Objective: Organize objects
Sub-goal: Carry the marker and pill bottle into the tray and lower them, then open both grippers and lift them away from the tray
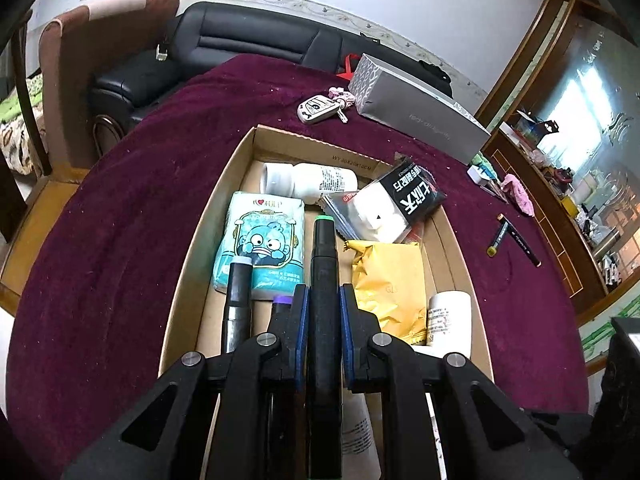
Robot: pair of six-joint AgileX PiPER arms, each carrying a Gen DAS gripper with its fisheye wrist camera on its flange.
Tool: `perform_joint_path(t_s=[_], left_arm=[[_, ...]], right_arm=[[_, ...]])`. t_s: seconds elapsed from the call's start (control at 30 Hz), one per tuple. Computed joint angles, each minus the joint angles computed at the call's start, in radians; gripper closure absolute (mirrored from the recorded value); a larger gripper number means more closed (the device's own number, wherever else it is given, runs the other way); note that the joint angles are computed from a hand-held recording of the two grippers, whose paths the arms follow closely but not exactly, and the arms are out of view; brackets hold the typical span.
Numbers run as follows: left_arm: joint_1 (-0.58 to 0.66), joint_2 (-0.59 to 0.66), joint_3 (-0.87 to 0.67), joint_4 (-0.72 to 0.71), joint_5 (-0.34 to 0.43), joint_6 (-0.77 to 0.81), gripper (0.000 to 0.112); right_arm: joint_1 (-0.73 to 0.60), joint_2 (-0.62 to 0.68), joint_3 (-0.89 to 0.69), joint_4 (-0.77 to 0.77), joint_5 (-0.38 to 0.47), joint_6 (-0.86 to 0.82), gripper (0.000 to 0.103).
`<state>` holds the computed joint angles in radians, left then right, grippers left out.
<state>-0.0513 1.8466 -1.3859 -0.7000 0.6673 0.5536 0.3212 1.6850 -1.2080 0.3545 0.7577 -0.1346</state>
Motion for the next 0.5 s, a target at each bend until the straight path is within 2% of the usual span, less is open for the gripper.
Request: perform_joint_path(t_s=[0.13, 0.27, 0.33, 0.4, 0.5], left_arm=[[-0.001, -0.006, 0.012, -0.004, -0.018, -0.001, 0.101], [0.007, -0.026, 0.037, -0.034, -0.036, 0.015, 0.099], [0.006, -0.054, 0.063, -0.043, -0.059, 0.022, 0.092], [0.001, -0.086, 0.090, -0.034, -0.091, 0.013, 0.070], [-0.030, -0.171, 0.166, 0.035, -0.195, -0.043, 0.055]], right_arm=[[0.018, -0.008, 0.008, -0.037, -0.005, 0.029, 0.046], [-0.009, -0.024, 0.025, 0.012, -0.013, 0.007, 0.046], [-0.027, -0.045, 0.042, 0.037, -0.019, -0.015, 0.044], [-0.048, -0.075, 0.067, 0.068, -0.025, -0.046, 0.044], [-0.088, -0.127, 0.114, 0.128, -0.035, -0.102, 0.043]])
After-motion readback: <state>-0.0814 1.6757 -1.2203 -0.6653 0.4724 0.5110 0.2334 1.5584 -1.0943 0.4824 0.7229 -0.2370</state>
